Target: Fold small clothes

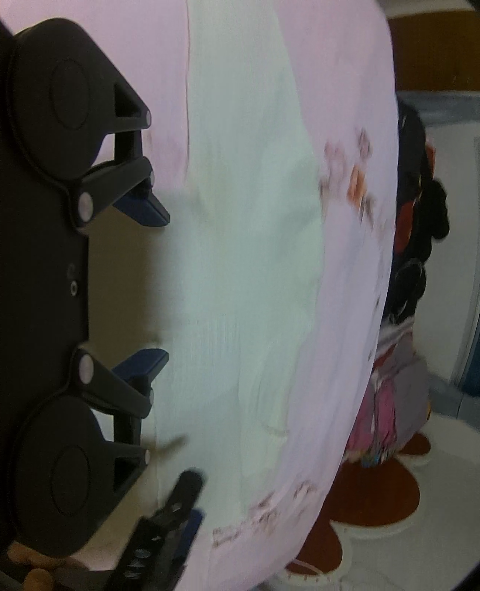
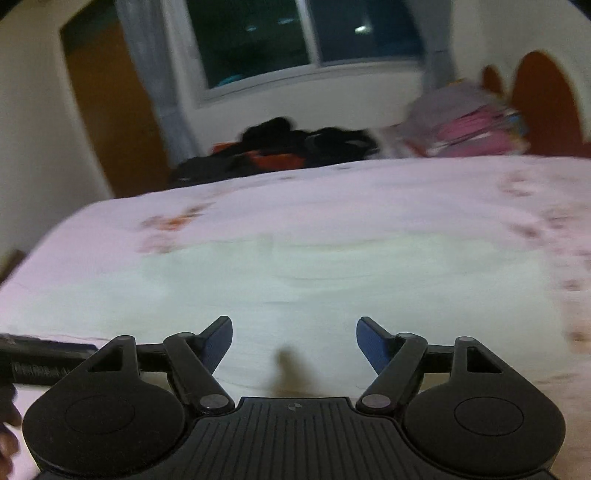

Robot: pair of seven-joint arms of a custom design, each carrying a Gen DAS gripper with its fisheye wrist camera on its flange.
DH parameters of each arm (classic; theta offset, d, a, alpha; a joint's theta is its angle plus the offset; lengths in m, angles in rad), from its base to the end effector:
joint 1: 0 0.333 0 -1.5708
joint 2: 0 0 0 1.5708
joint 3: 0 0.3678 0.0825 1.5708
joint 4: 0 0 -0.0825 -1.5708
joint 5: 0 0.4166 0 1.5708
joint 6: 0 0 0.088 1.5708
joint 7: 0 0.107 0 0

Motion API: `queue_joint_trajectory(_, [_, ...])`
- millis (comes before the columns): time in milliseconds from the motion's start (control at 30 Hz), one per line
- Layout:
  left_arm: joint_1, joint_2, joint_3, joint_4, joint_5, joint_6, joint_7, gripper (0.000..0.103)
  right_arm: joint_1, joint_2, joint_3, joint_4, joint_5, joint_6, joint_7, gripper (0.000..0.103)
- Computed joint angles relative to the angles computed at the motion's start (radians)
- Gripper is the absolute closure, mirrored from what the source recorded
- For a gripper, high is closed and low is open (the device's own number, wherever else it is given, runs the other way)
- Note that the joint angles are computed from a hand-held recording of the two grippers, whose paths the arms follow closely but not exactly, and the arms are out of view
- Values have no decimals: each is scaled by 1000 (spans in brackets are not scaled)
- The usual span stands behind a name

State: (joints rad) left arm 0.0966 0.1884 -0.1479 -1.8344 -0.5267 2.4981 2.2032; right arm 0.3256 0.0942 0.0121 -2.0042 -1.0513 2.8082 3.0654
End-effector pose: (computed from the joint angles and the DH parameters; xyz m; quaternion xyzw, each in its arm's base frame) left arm 0.6868 -0.0253 0.5167 -0.5546 0.7717 -0.2954 0.0976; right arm 0.5924 0.2521 0.5082 -0.5458 0.7144 -0.2763 0.3397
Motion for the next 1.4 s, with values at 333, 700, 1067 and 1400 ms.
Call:
queue_joint_trajectory(333, [-32,97,-38,53,37,51,-97,71,-90,-182,53,-237,36,-156,53,29])
queue_joint_trajectory(700, [21,65,-84,114,-209,14,8,95,-155,-184,78,-259,86,-123,70,30])
queue_joint_trajectory(1067, [20,134,-22,188,-114,83,-55,95,-148,-111,36,-183,20,-78,169,90])
queue_joint_trajectory(1400, [17,177,-25,140,105,153,-135,79,-142,-154,38,-228,99,-103,102,95])
